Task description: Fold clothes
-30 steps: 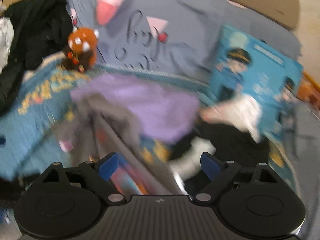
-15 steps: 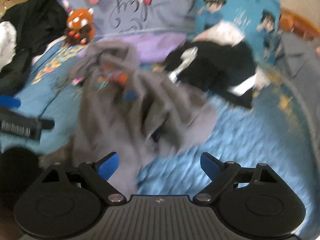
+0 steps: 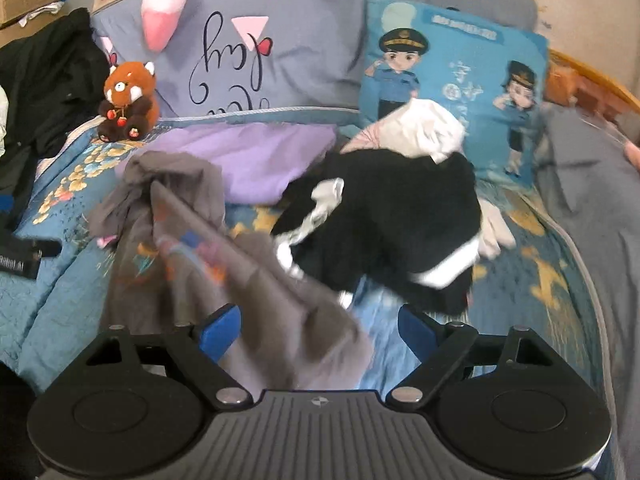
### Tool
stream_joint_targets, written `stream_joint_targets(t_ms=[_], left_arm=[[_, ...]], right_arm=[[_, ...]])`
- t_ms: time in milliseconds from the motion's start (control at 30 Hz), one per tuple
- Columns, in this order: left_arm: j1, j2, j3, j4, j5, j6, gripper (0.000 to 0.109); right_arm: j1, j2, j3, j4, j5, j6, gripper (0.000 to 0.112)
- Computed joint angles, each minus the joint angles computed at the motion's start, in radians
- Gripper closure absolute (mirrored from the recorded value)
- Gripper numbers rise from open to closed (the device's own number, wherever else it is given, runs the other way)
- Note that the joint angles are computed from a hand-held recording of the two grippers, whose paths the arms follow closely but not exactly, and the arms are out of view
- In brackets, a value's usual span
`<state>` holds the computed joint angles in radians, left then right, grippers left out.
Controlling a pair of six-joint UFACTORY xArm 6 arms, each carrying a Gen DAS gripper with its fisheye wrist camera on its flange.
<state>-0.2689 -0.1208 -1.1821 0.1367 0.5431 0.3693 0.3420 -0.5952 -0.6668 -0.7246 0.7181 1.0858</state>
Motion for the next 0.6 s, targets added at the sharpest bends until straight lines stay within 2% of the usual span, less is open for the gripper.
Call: stream_joint_targets(t_ms=[133,233,300,467,600], left_arm=[[-0.025,0.18,-0.198,-0.053,-0.002,0.055,0.006],[-0.047,0.293,-0.327,-0.12,0.02,0.123,0.006],[-0.066,0.335,-0.358,-0.168,0.0,0.196,0.006],[-0.097,0.43,-0.456,-0.446,0.023,0.59,0.006],[-0.083,0.537,-0.613,-0.597,0.174,0.874,0.006]], right_arm=[[-0.124,0.119,-0.059,0.057,-0.086,-0.132,0.035],[-0.151,0.208,-0.098,0.098,-0.173,-0.231,0.039],[-0.152,0.274,-0.133,0.13,-0.224,-0.309,0.041],[-0.159,0.409,-0.201,0.271,-0.299,-0.487,0.061],[-0.168,0.438,-0.188,0.422,-0.379,-0.592,0.07]])
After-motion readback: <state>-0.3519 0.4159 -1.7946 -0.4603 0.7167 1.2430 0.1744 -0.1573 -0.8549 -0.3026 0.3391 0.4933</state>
